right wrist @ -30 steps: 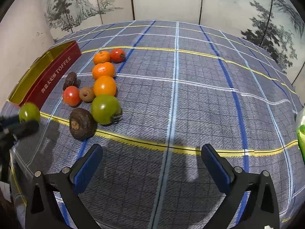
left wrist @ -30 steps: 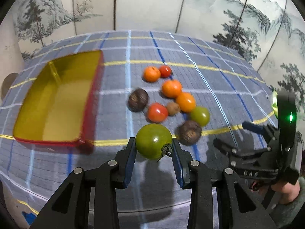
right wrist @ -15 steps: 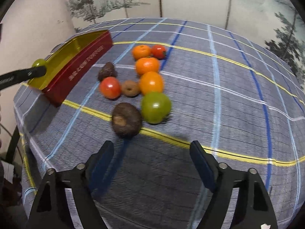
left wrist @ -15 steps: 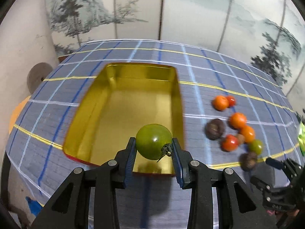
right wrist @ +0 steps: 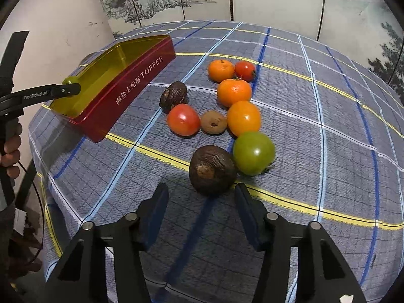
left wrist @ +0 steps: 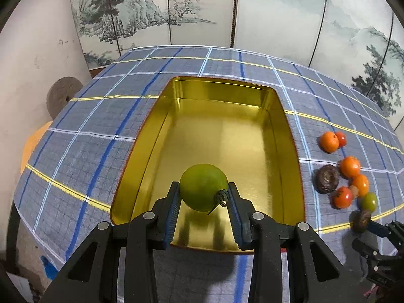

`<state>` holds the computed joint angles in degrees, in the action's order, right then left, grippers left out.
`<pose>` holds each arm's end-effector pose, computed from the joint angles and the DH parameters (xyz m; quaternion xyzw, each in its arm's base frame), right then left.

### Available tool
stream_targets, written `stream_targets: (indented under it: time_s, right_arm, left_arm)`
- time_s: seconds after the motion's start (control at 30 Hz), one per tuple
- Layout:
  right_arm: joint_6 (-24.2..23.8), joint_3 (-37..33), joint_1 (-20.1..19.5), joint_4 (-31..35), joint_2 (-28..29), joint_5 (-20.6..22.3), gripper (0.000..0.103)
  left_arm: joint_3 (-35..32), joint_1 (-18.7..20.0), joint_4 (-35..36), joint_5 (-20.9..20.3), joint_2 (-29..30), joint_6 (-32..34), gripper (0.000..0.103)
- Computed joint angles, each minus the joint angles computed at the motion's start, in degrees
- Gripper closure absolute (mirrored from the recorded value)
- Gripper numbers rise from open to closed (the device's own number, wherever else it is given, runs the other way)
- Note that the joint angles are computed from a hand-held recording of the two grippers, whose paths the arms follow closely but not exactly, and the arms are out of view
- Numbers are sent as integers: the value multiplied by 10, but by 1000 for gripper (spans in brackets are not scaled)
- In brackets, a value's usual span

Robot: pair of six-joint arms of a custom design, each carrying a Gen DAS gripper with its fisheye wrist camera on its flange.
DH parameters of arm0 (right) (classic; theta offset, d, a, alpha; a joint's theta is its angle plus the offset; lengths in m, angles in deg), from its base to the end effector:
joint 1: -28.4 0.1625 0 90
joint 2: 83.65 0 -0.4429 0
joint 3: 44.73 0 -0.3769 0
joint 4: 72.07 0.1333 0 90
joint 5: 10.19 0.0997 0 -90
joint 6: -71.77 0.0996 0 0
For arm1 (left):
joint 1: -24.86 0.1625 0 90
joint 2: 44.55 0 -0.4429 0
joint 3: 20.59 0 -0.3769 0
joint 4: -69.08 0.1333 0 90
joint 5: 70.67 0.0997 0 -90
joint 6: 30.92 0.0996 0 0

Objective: Organize fruits
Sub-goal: 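Carry the green tomato with the left gripper over the gold tin tray, then release the green tomato into the tin with left gripper while right gripper grasps brown fruit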

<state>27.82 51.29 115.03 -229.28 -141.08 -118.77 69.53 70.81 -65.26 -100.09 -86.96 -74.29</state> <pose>0.0623 -0.6706 0.2655 0.2942 -0.9108 0.1606 0.2412 -0.3127 -0.6398 0.1277 0.0200 0.8630 -0.3300 0.3820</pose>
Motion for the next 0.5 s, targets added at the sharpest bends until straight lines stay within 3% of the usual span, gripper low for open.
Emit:
stream_targets:
  time_s: [0.5]
  right_arm:
    - [6, -28, 8, 5, 26, -6, 65]
  left_arm:
    - [-15, 20, 12, -10, 9, 5, 66]
